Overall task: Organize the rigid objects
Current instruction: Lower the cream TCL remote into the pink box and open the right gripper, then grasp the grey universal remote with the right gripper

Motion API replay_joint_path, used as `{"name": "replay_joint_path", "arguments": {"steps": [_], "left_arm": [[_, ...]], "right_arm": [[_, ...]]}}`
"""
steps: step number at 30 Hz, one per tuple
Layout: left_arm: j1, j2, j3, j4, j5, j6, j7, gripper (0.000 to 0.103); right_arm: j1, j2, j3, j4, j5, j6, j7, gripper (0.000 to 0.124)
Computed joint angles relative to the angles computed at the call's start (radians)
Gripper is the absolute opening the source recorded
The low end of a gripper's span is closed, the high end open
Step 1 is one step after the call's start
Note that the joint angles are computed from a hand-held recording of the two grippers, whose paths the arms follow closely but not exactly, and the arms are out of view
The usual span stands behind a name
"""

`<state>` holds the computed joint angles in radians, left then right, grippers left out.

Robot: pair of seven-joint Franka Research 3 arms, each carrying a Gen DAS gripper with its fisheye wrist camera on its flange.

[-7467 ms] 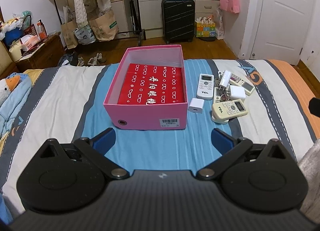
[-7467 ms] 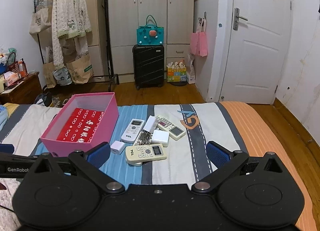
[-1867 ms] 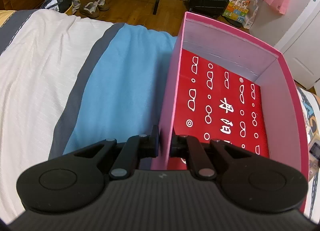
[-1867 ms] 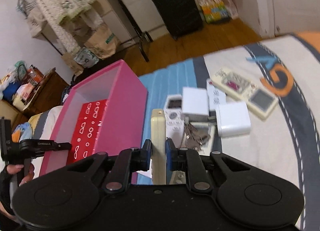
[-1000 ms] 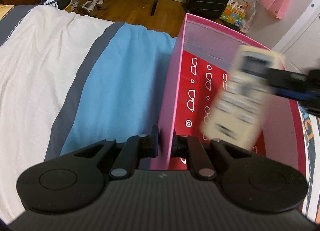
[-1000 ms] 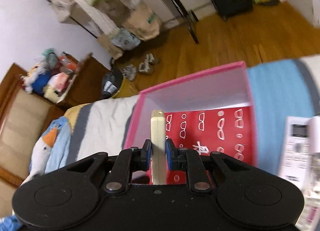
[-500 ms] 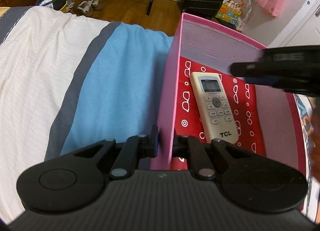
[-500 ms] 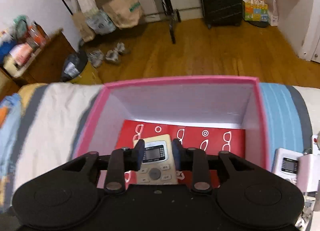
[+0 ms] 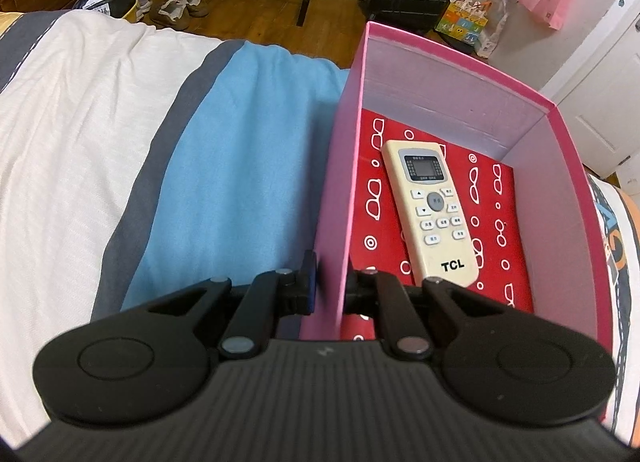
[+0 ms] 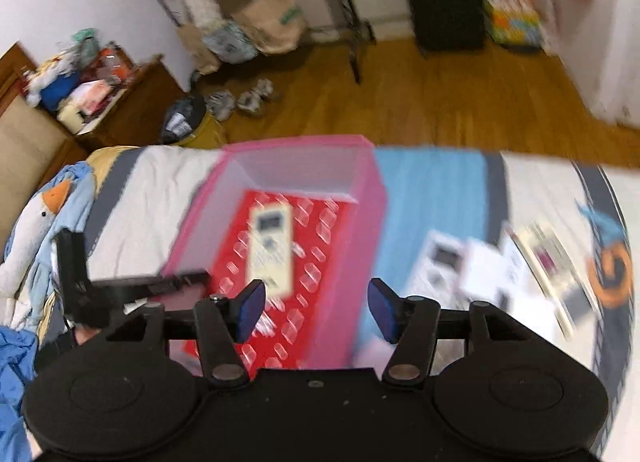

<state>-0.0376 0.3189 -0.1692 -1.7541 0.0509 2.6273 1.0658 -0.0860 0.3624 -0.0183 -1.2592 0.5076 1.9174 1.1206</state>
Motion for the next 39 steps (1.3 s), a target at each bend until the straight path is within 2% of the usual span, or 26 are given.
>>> {"name": "replay_joint_path", "arguments": {"steps": [4,7,13,17,21,23,24,28,32,34,37,39], "left_arm": [[-0.004,0.001,0.003,0.003,0.010,-0.006,-0.009,0.009],[-0.005,0.003,0.004,0.007,0.014,-0.012,-0.014,0.009],[-0.013,0.013,0.007,0.021,0.031,-0.034,-0.030,0.009],[-0.015,0.020,0.009,0.031,0.039,-0.043,-0.037,0.009],[-0.014,0.025,0.007,0.034,0.039,-0.045,-0.039,0.010],[-0.011,0.024,0.005,0.032,0.035,-0.044,-0.037,0.010],[-0.011,0.024,0.005,0.033,0.036,-0.044,-0.037,0.010],[-0.012,0.023,0.006,0.031,0.037,-0.044,-0.039,0.010],[-0.012,0.022,0.006,0.029,0.037,-0.046,-0.042,0.010],[-0.013,0.022,0.006,0.031,0.037,-0.048,-0.044,0.010],[-0.012,0.022,0.006,0.031,0.036,-0.049,-0.045,0.010],[-0.012,0.022,0.006,0.030,0.035,-0.049,-0.046,0.010]], "right_arm": [[-0.002,0.004,-0.044,-0.049,-0.101,-0.015,0.068,0.070],[-0.027,0.021,-0.051,-0.078,-0.095,-0.037,0.110,0.070],[-0.028,0.044,-0.050,-0.162,-0.107,0.007,0.155,0.070],[0.000,0.053,-0.047,-0.196,-0.143,0.097,0.167,0.070],[0.041,0.014,-0.035,-0.314,-0.198,0.287,0.083,0.077],[0.058,-0.026,-0.033,-0.384,-0.228,0.361,0.033,0.069],[0.066,-0.035,-0.037,-0.392,-0.245,0.362,0.036,0.067],[0.053,-0.037,-0.044,-0.362,-0.235,0.256,0.052,0.065],[0.027,-0.021,-0.047,-0.286,-0.240,0.066,-0.004,0.065],[0.027,-0.020,-0.050,-0.270,-0.269,0.005,-0.041,0.065],[0.042,-0.039,-0.056,-0.306,-0.316,0.019,-0.071,0.066],[0.056,-0.058,-0.059,-0.352,-0.338,0.062,-0.063,0.067]]}}
